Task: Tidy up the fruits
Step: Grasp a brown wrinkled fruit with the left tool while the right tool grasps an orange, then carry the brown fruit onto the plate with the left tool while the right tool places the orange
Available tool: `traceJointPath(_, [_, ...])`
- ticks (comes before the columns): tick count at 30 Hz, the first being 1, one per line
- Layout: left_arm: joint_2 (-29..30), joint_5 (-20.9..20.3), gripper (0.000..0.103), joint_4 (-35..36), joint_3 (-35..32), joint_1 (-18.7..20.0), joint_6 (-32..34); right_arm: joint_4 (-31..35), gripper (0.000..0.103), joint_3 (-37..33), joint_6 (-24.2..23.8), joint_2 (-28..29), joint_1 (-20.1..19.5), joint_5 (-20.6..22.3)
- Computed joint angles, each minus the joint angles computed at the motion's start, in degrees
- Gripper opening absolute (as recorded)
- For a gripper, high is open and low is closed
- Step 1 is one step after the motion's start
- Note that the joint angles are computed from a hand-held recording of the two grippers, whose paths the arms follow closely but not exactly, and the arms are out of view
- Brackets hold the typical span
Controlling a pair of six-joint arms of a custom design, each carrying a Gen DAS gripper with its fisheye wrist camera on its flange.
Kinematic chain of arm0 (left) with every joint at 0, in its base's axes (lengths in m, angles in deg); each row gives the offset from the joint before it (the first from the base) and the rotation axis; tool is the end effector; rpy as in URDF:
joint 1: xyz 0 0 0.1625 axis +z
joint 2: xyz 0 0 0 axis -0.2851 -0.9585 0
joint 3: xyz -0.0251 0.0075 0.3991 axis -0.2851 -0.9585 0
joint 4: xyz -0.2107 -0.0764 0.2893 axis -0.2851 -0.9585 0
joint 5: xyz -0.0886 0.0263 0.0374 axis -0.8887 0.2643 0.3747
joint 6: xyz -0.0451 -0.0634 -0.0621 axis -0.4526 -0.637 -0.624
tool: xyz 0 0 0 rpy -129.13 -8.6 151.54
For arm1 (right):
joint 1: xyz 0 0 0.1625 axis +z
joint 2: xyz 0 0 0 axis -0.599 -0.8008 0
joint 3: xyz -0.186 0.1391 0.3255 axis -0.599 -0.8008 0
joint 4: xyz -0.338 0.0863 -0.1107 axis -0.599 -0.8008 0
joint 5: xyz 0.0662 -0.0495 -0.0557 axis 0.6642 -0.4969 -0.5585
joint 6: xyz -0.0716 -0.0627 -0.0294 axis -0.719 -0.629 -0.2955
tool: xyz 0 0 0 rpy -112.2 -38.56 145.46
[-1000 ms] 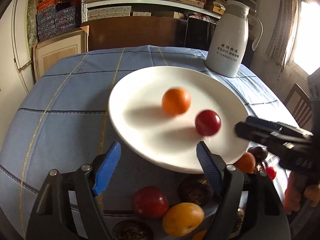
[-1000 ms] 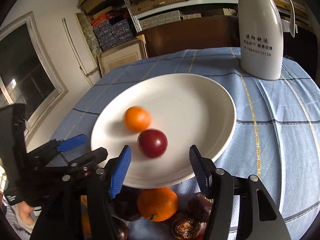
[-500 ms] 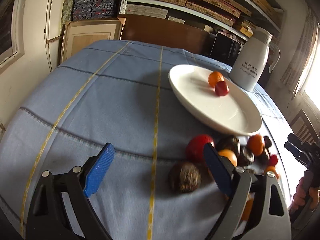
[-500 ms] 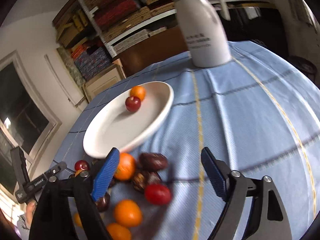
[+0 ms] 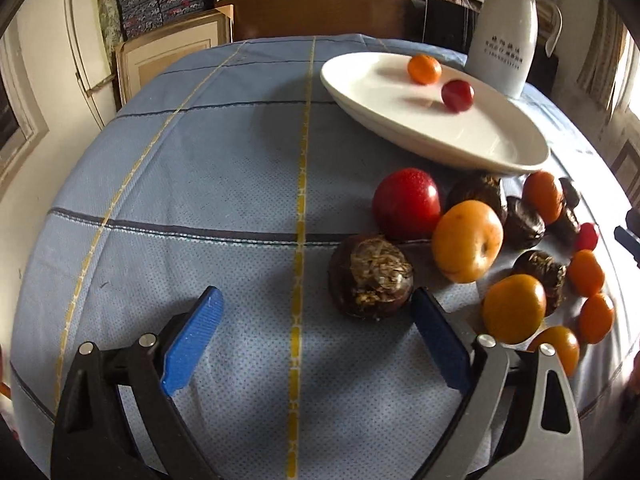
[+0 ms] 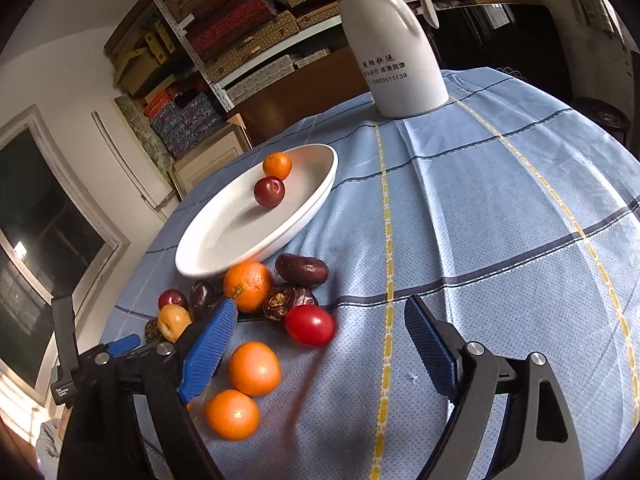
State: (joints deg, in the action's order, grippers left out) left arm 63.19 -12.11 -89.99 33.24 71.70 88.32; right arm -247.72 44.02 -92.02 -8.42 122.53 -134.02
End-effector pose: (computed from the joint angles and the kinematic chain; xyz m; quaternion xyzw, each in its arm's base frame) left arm -0.2736 -0.7273 0.0565 0.3673 0.8699 -0.1770 0.2774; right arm 0.0564 -0.5095 0.2948 -0.0899 -0.8236 0.5151 0.2197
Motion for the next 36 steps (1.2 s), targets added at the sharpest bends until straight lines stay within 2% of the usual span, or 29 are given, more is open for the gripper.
traceJointPath(1, [0.0, 0.0, 0.092, -0.2, 0.1, 0.0, 0.3, 0.0, 0.086, 0.0, -0.1, 0.1, 0.1, 0.0])
traceJointPath(2, [0.0, -0.2, 0.087, -0.3, 0.1, -0.1, 0.2, 0.0, 0.086, 0.1, -0.2, -0.1, 0.0, 0.1])
traceJointPath(5, [0.0, -1.6, 0.069, -1.1, -0.1, 0.0, 0.9, 0.6, 0.086, -0.1, -0.4, -0.1, 0.1, 0.1])
traceJointPath(8, [-0.1, -3.6, 0.063, -0.8, -0.4, 0.2, 1.8, 1.2, 0.086, -0.4, -0.8, 0.0, 0.3, -0.1])
traceJointPath(9, [0.1, -4.1, 0.057, -0.4, -0.9, 0.3, 2.0, 1.2, 0.086, -0.5, -1.0, 0.0, 0.4, -0.2])
traceJointPath(14, [-0.1, -8.0, 0.042, 0.9, -1.9, 1.0, 1.8, 3.5, 0.086, -0.5, -3.1, 0.1, 1.5, 0.0])
traceJointPath(16, [-0.3, -10.4, 0.042, 2.0, -2.7, 1.8, 0.4, 5.4, 0.086, 0.1, -4.2, -0.3, 2.1, 0.6])
traceJointPath(19, [-0.4, -11.8, 0.042, 2.1, -3.2, 2.4, -1.1, 6.7, 0.086, 2.3, -5.3, -1.2, 3.3, 0.8])
traceJointPath(22, [-0.4, -11.8, 0.042, 1.7, -2.9, 2.3, -1.2, 11.1, 0.080, 2.4, -6.5, -0.2, 5.5, -3.8])
traceJointPath(25, [-0.4, -11.5, 0.042, 1.5, -2.7, 2.1, -1.0, 11.2, 0.078, 0.5, -9.1, 2.9, 8.4, -10.2])
traceJointPath(27, [-0.3, -11.4, 0.042, 1.7, -2.8, 2.1, -1.0, 14.0, 0.073, -0.8, -8.3, 3.5, 8.6, -11.0])
traceJointPath(29, [-0.3, -11.2, 0.042, 1.7, -2.8, 2.0, -0.9, 18.0, 0.058, -2.3, -6.5, 3.7, 8.4, -10.8])
traceJointPath(30, [-0.3, -11.0, 0.042, 1.6, -2.7, 2.0, -0.8, 19.0, 0.056, -2.7, -6.0, 3.8, 8.3, -10.8])
traceJointPath(31, [-0.3, -11.1, 0.042, 1.7, -2.7, 2.0, -0.7, 19.0, 0.054, -3.0, -5.9, 4.0, 8.3, -11.0])
traceJointPath(34, [-0.2, -11.3, 0.042, 1.7, -2.9, 2.0, -0.6, 19.6, 0.037, -3.1, -5.6, 3.8, 8.2, -10.5])
traceJointPath(36, [-0.4, -11.8, 0.042, 1.2, -2.5, 2.0, -0.3, 19.3, 0.037, -2.3, -5.2, 2.9, 7.5, -8.1])
